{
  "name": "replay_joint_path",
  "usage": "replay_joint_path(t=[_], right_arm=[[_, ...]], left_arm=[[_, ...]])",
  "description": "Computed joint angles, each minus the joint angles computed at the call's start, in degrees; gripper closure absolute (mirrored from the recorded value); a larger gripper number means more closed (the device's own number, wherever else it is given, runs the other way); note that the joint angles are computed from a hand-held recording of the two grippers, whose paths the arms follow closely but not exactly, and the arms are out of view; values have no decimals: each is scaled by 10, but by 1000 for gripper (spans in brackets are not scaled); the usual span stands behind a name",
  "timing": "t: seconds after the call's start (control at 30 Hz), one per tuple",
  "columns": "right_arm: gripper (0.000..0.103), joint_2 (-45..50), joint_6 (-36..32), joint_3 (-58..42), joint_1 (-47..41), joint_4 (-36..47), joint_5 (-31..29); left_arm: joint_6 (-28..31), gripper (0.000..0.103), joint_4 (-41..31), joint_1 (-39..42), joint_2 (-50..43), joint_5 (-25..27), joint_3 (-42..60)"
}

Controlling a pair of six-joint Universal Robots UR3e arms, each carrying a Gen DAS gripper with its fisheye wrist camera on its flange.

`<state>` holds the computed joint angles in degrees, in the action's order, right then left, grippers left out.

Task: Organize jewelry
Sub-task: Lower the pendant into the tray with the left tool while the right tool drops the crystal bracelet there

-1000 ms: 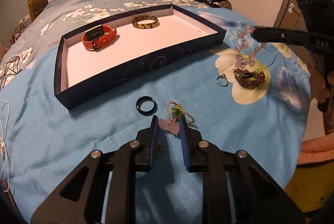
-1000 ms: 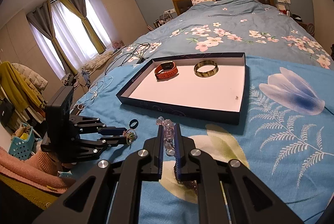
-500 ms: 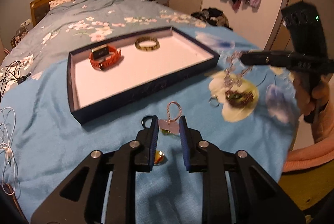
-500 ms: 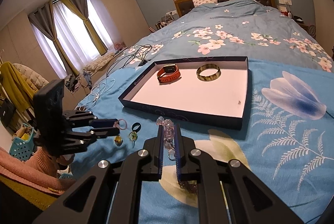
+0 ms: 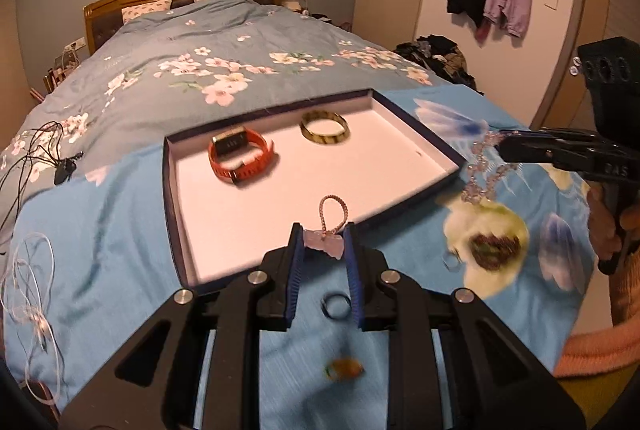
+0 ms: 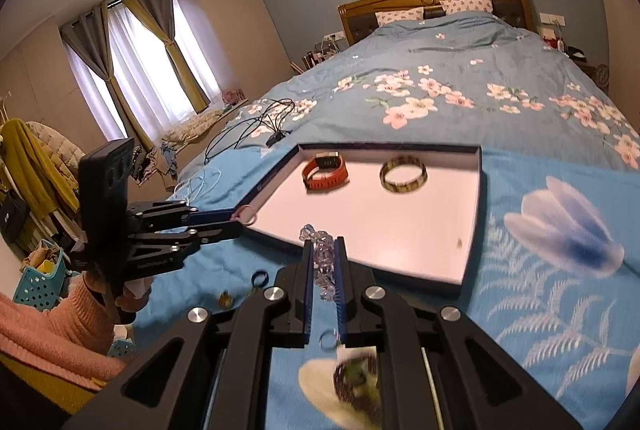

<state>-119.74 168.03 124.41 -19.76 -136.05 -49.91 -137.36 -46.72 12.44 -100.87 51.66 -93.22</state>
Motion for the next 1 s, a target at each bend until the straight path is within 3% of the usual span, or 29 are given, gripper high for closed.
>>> replay_joint_path(t=[0.2, 0.43, 0.7, 1.0], right_arm=[[95, 120, 40, -66, 36, -83, -20], [95, 276, 91, -159, 76, -137, -62], [95, 379, 125, -222, 80, -140, -45], [94, 430, 139, -253, 82, -119, -86]], left_arm=[[-52, 83, 5, -46, -102, 55, 123], [-70, 83, -45, -81, -216, 113, 267], [-86, 83, -127, -102, -329, 147, 440], [-98, 83, -196, -117, -415, 168, 587]])
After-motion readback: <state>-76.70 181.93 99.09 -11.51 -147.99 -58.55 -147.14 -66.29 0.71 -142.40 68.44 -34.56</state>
